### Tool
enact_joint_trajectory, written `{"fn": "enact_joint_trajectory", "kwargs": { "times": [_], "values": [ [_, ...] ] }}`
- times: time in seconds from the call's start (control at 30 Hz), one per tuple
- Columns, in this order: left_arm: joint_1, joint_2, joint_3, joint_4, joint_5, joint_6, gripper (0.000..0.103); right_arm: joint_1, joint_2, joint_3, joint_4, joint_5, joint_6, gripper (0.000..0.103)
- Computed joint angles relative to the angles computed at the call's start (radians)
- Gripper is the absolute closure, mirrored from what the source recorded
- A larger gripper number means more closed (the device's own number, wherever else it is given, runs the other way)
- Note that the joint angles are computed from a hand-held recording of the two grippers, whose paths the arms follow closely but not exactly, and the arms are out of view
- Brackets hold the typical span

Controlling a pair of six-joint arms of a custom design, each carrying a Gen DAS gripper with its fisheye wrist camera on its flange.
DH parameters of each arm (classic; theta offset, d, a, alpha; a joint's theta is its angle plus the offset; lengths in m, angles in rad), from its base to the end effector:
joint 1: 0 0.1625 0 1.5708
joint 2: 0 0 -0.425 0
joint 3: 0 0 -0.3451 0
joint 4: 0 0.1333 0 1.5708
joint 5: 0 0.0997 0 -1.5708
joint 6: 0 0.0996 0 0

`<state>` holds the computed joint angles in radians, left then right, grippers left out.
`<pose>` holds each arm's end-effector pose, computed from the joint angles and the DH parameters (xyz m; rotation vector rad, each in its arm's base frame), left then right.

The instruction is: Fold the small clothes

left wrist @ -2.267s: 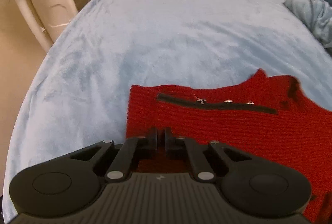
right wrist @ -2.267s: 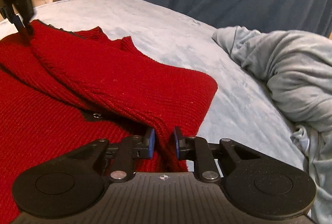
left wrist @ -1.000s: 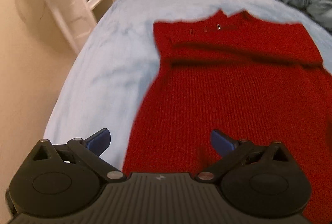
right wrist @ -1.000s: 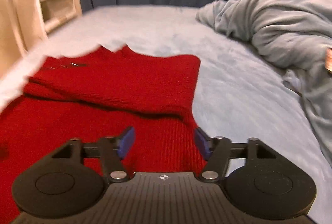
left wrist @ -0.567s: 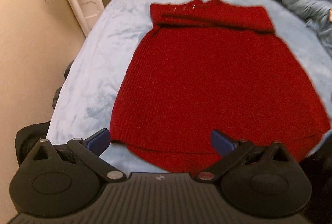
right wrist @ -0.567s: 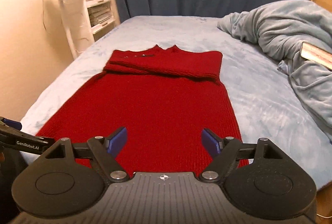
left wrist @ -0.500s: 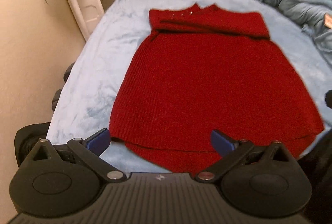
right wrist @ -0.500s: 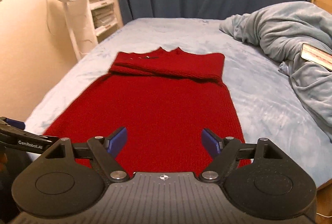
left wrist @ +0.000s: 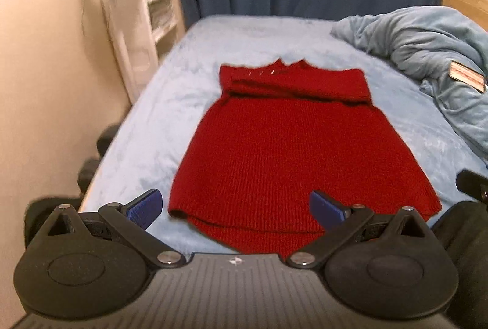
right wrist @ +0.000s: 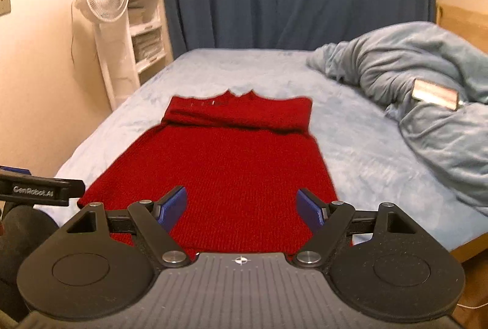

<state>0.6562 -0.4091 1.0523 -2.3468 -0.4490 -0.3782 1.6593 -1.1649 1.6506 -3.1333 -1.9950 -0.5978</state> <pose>-0.4745 -0.6469 0.0949 0.4826 2.0946 -0.9266 0.1450 -0.5897 0.4366 0.4795 -2.1931 1.1662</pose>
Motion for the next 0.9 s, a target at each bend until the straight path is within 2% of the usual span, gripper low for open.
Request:
{"fn": "enact_joint_trajectory", "kwargs": {
  "times": [0.2,0.3,0.7,0.9],
  "values": [
    [-0.038,-0.010,0.076,-0.166,0.021,0.158,0.000,0.015,-0.028,0.047,-0.044,0.006,-0.046,0.023],
    [-0.047,-0.014,0.101,-0.230,0.025,0.197,0.000,0.021,-0.035,0.064,-0.069,0.007,-0.060,0.023],
    [-0.033,-0.056,0.130,-0.164,0.014,0.080,0.000,0.040,-0.032,0.070,-0.070,-0.016,-0.075,0.023],
    [-0.020,-0.064,0.118,-0.089,-0.006,0.016,0.000,0.039,-0.030,0.054,-0.023,-0.029,-0.054,0.023]
  ]
}}
